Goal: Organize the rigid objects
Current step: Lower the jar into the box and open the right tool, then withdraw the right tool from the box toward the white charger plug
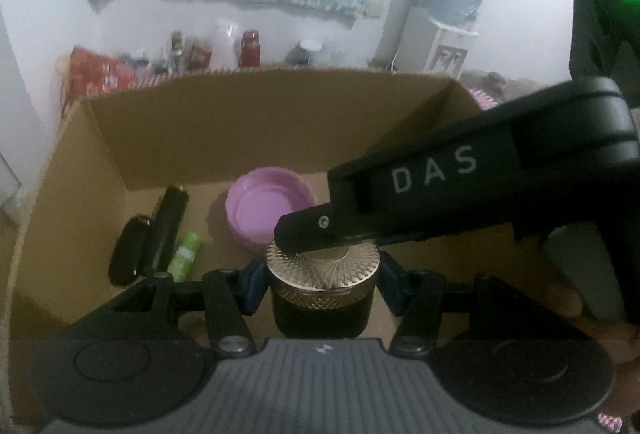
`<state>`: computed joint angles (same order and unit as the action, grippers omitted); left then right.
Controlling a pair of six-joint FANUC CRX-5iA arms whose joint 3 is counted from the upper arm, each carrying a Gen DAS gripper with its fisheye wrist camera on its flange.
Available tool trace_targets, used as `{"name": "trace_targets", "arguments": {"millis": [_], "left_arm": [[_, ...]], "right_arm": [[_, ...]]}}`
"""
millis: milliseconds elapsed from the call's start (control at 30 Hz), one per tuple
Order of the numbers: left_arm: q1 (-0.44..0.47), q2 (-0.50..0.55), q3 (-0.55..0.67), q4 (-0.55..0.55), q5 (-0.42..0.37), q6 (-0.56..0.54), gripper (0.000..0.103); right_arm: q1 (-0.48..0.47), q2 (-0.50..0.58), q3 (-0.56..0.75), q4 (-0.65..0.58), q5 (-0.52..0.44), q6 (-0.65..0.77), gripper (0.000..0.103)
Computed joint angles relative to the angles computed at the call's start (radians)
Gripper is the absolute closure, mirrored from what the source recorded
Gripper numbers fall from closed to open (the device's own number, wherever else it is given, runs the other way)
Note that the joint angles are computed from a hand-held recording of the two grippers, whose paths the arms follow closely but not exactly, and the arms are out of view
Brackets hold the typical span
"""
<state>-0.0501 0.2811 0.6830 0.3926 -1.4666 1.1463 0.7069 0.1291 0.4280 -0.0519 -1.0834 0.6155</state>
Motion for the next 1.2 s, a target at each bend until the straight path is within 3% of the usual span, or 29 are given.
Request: {"name": "trace_targets", "arguments": {"millis": [333,467,633,800,967,1067,1200], "left_arm": [[0.003,0.043,0.052,-0.004,-0.059,0.036,0.045],[0.013,0.005,-0.017,0.035,0.002,0.012,0.043],[0.035,-0.039,-0.092,0.099,0.053,-0.032,0.040],[0.066,-0.147,-0.221,0.180,0.135,-0.128,0.025],[0.141,-0.268,-0.355,0.334,0.130,-0.288,0.018],[0.202,-0.351,-0.451,0.426,0.099,-0.412,0.014],[0.291,-0.446,-0.563,0.491,0.045,-0.516,0.014]], "right_arm": [[-0.001,0.059,0.059,-0.003,-0.056,0.041,0.061],[0.007,0.051,0.035,0.021,-0.037,0.031,0.061],[0.033,-0.014,-0.069,0.091,0.071,-0.039,0.061],[0.098,-0.150,-0.247,0.276,0.223,-0.216,0.061],[0.212,-0.343,-0.498,0.610,0.338,-0.544,0.058],[0.297,-0.451,-0.640,0.828,0.337,-0.756,0.055],[0.427,-0.533,-0.747,1.013,0.254,-0.972,0.054]]}}
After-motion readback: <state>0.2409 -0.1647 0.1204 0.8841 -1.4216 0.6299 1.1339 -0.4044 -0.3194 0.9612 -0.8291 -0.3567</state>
